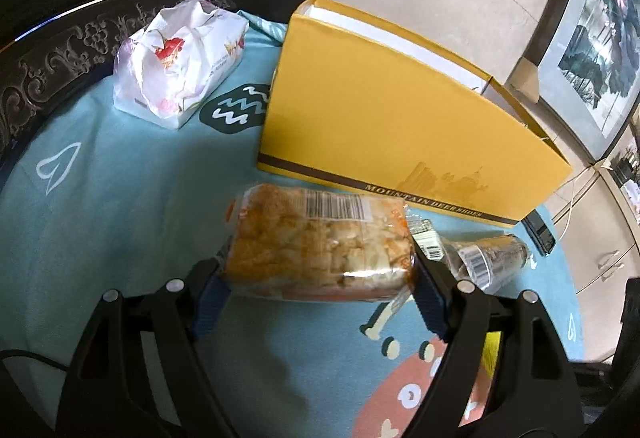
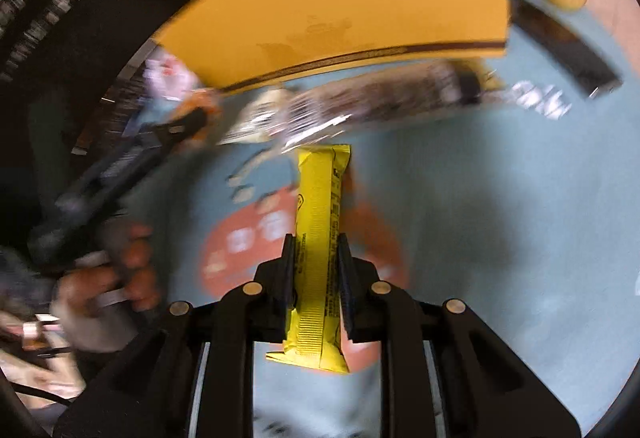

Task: Organize snacks
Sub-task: 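Grasp the orange cake pack with left tool while right tool grasps the yellow bar, then drop the cake pack into the box with left tool while right tool drops the yellow bar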

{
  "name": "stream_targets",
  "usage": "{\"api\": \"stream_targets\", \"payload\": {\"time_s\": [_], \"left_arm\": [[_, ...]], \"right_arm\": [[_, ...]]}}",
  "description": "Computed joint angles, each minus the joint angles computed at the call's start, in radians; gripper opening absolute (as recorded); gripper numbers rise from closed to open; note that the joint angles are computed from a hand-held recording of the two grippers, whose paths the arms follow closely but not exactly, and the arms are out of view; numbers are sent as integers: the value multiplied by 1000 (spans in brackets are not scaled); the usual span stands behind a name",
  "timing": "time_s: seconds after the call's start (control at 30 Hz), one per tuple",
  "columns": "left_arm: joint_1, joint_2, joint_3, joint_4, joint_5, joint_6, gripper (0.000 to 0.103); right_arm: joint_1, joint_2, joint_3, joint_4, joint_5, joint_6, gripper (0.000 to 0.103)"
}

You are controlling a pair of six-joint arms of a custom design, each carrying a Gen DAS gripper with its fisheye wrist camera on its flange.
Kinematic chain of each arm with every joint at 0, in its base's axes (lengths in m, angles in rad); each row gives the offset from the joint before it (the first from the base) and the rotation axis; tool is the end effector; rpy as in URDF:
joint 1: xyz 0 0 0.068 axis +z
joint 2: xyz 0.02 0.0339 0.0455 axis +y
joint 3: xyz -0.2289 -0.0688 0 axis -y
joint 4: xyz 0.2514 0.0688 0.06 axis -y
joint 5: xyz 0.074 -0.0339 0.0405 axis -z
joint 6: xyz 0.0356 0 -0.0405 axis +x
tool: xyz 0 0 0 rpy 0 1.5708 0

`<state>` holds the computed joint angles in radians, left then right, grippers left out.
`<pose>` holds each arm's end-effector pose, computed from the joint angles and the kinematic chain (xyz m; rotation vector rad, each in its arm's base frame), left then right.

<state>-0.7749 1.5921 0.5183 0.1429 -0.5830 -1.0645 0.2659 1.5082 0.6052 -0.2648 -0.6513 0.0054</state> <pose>0.1991 -0.1675 0.0668 -0.5583 2.2435 -0.1880 0.2342 0.0861 0.0876 -0.5301 2.6270 0.9684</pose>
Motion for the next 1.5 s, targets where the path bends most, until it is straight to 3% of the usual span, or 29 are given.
{"api": "stream_targets", "payload": {"time_s": [0.13,0.27,0.3,0.43,0.77,0.87,0.97,1.13,1.17,1.27,1.43,1.5], "left_arm": [[-6,4,5,0,-12,6,80],[-20,9,15,-4,-27,13,80],[-27,6,16,-4,-36,15,80],[-57,-43,10,-17,-46,27,80],[-144,-205,168,-309,-175,79,80],[-108,-203,264,-361,-176,139,80],[-22,-154,372,-372,-109,190,80],[144,77,624,-398,16,241,81],[168,132,679,-403,23,239,83],[201,219,762,-413,21,219,99],[165,195,670,-348,-13,241,101],[145,178,626,-344,-7,223,101]], "right_arm": [[-38,-81,-45,-24,-113,5,20],[-97,-183,-75,-97,-142,-41,20],[-69,-181,-84,-50,-125,-2,20],[-93,-230,-81,-66,-150,-11,20],[-135,-262,56,-26,-206,51,20],[-125,-238,120,24,-160,91,20],[-99,-135,240,99,-79,148,20],[-36,104,442,225,83,224,22],[-29,161,485,252,101,240,26],[-17,286,559,326,190,300,67],[-68,254,426,408,110,298,68],[-94,225,371,410,62,300,74]]}}
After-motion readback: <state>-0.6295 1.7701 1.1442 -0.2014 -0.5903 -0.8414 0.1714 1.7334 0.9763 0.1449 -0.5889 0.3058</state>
